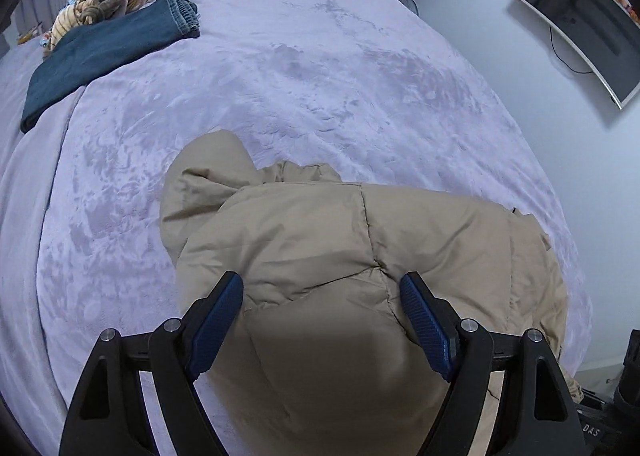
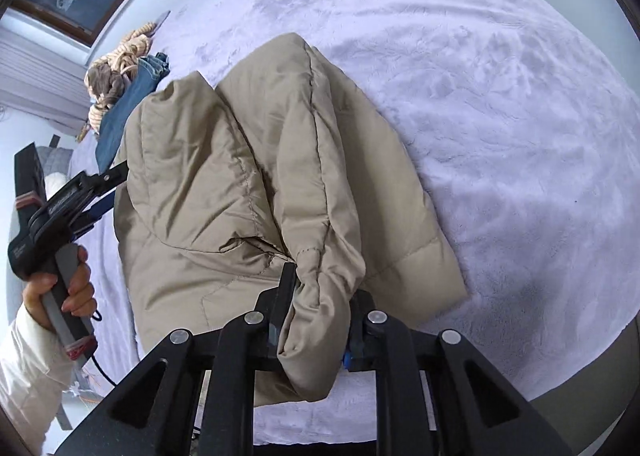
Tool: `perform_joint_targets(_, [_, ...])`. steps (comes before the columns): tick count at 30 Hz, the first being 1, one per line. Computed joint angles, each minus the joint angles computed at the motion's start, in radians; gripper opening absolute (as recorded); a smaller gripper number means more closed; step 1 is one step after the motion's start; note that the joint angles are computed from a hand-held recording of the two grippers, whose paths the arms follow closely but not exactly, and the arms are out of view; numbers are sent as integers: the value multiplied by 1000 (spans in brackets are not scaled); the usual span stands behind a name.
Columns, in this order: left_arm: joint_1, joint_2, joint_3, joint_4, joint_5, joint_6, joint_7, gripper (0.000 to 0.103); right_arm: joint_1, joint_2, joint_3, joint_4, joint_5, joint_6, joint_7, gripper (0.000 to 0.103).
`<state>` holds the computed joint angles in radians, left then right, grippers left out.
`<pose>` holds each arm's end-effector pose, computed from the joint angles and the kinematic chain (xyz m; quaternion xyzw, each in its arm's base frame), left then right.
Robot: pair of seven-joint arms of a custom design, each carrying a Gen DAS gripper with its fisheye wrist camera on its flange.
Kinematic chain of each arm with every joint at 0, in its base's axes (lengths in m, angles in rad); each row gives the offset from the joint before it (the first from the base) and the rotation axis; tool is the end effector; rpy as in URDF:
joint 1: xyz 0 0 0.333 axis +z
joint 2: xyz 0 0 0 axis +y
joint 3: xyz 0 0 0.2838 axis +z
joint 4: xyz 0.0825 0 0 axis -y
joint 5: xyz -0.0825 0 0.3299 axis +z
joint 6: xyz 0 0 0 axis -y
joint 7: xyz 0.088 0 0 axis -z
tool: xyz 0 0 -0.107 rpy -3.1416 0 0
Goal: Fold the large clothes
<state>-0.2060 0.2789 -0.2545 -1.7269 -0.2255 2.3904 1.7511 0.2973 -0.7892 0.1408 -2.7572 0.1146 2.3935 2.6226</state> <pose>0.5539 -0.2608 0.4580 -0.5039 0.8329 -0.2283 0.0164 0.2873 0.1370 0.4765 -0.4119 0.8867 -0.0147 0.2092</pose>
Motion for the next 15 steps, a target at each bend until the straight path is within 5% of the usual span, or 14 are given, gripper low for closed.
perform_joint_targets(12, [-143,140,-3,118,200,42,-137,81,-40,-44,-115,-126,33,-5,-151,20])
perform_joint_targets(15, [-142,151,-5,127,204,38,-153,81,-72,-75,-120,-81,33,-83,-185,32])
